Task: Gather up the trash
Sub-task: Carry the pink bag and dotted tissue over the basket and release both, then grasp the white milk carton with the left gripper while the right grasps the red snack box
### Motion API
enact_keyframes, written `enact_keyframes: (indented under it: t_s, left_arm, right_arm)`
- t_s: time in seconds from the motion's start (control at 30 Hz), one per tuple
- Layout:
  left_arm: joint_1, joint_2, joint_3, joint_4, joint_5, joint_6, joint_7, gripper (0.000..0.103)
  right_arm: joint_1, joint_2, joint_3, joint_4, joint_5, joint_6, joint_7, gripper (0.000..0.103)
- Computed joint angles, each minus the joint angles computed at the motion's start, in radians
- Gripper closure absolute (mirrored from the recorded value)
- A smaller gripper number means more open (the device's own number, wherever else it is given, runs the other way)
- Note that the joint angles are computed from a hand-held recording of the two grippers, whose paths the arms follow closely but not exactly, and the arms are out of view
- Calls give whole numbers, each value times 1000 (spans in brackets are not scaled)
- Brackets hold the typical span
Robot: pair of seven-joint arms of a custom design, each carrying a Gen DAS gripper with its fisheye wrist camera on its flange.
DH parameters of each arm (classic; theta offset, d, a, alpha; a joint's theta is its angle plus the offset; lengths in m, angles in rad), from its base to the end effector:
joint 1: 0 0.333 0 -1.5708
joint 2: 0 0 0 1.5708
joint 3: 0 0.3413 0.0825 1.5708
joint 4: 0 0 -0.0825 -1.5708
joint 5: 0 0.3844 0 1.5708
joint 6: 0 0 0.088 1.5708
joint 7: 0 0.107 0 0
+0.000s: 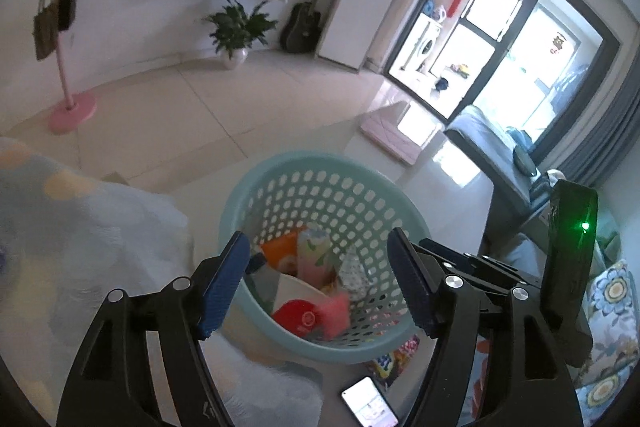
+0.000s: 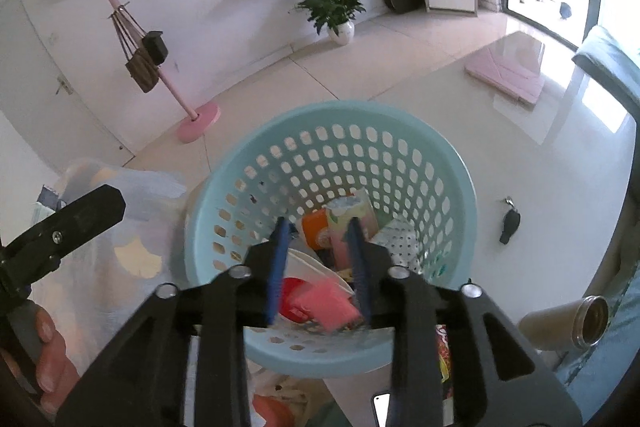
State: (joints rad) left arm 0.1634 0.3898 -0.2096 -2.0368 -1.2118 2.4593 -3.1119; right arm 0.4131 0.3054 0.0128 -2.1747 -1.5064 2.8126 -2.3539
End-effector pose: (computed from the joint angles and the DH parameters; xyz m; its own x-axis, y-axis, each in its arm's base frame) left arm 0.6114 -0.0222 0.2816 -0.6632 -0.6718 0.3298 -0.6732 0.3429 -0.6552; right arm 0.4942 0.2775 0.2808 -0.4111 -0.8664 -0.2834 -0.6427 0.4960 -0.5839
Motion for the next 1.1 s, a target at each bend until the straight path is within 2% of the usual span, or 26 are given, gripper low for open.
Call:
enact_keyframes:
  t_s: [0.07,0.17,0.2,0.27,0.4,0.47,0.5,0.57,0.63,0.67,0.7,0.87,0.9,0.97,1.03,1.07,1.1]
  left_arm:
    - [15,-20,2,-11,-22,-5,19,34]
    - [30,-71,8,-48,-133,34,94,32]
    - [35,-89,15,-57,-179,49,117,31]
    - [38,-110,39,-62,-237,73,112,27]
    - [31,-117,82,-32,-410,244,135,23]
    - [21,-90,99,13,-438,338,95,23]
    - [19,-63,111,47,-420,393,27,21]
    - [26,-28,122,84,-289,411,-142,17]
    - [43,19,146,131,-114,363,-380,16]
    - [46,35,156,151,-43,335,-461,15]
    - [35,63,177,182,51,317,-567,15]
    - [-32,143,222,260,299,358,-809,15]
    - [-59,157,245,272,360,363,-867,15]
    - [-147,199,339,297,517,384,-1039,15]
    - [-175,213,367,304,588,392,-1100,15]
    - [-152,213,345,300,591,405,-1085,17]
    - [-114,203,300,286,576,426,-1049,23]
  right_arm:
    - [12,-6,1,12,-50,-7,32,73]
    - [25,-12,18,32,-75,-37,25,72]
    - [30,-13,24,42,-82,-47,19,69]
    - [39,-11,31,56,-92,-66,17,55]
    - [46,17,40,102,-104,-56,-3,54]
    - [49,35,39,124,-92,-42,-23,54]
    - [50,45,37,135,-94,-30,-25,54]
    - [55,61,33,154,-91,-14,-34,54]
    - [61,74,27,169,-84,-1,-49,54]
    - [65,79,24,173,-85,2,-49,54]
    - [67,83,22,178,-82,5,-55,54]
    - [76,94,13,189,-83,18,-62,54]
    - [77,96,13,191,-68,16,-80,54]
    - [82,99,9,195,-48,15,-101,54]
    - [89,102,5,202,-40,18,-112,54]
    - [93,105,4,207,-38,20,-119,54]
    - [98,109,5,217,-32,21,-135,54]
